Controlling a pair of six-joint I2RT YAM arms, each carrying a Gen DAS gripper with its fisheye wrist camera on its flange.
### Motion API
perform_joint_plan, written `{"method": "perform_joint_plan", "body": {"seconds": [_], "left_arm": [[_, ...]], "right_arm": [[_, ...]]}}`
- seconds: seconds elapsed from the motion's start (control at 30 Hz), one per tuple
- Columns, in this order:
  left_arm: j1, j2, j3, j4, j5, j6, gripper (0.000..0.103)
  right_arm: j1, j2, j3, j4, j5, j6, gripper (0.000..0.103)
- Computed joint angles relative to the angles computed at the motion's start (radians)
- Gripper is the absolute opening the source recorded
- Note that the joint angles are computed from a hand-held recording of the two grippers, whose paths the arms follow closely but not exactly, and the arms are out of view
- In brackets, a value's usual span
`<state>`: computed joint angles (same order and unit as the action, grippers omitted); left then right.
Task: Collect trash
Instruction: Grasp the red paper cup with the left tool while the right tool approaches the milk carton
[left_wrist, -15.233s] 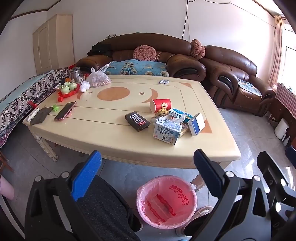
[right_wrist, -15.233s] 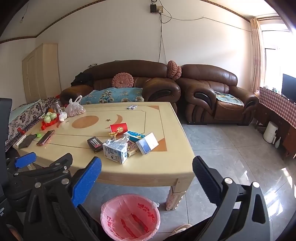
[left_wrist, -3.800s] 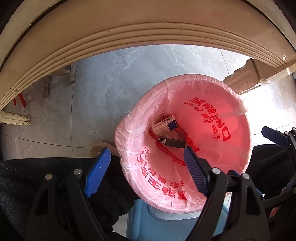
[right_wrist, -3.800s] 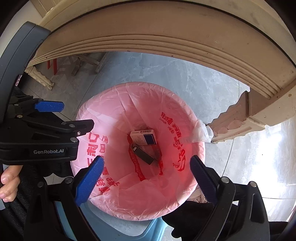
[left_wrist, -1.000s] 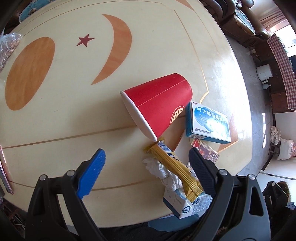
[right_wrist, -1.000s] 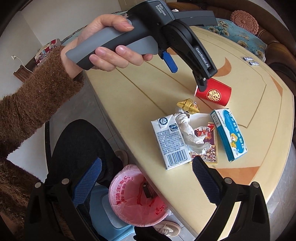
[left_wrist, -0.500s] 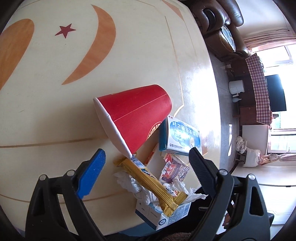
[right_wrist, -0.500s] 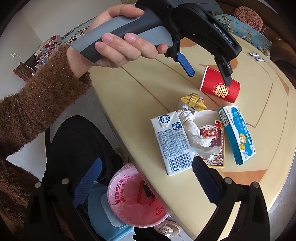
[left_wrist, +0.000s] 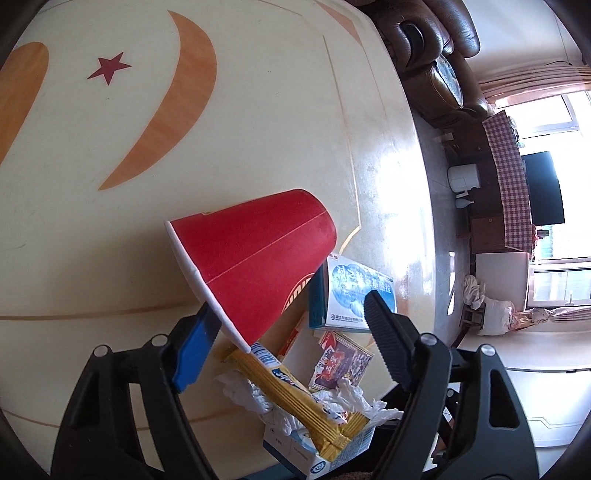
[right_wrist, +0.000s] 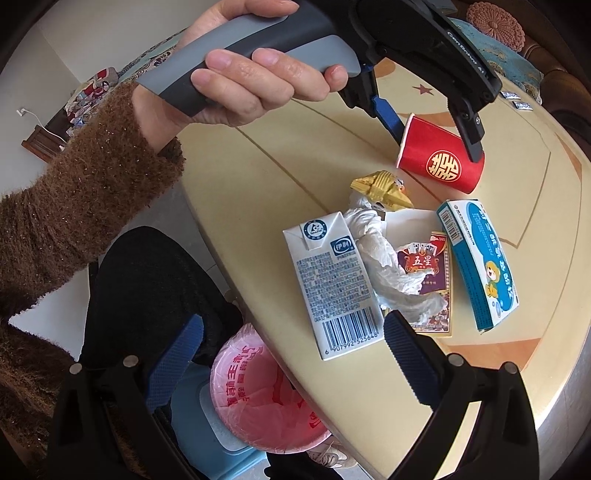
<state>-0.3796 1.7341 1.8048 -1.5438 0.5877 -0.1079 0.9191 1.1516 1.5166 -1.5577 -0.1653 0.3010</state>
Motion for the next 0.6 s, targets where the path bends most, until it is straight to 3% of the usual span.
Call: {"method": "perform_joint_plan", "body": {"seconds": [0.27, 0.47, 0.6], "left_arm": [[-0.008, 0.043, 0.016, 0.011, 0.006, -0.013, 0.061], [0.007, 0.042, -0.008, 0.019, 0.008, -0.011, 0.049], [0.003, 0.053, -0.008, 0.018, 0.015, -0.011, 0.043]], "right_arm": [[-0.017, 0.012, -0.022, 0.024, 0.001, -0.024, 0.095], [-0.023, 0.009, -0.06, 0.054, 0.014, -0.011, 0.079], [-0.041, 0.012, -0.077, 0.065, 0.01, -0.013, 0.058]]}}
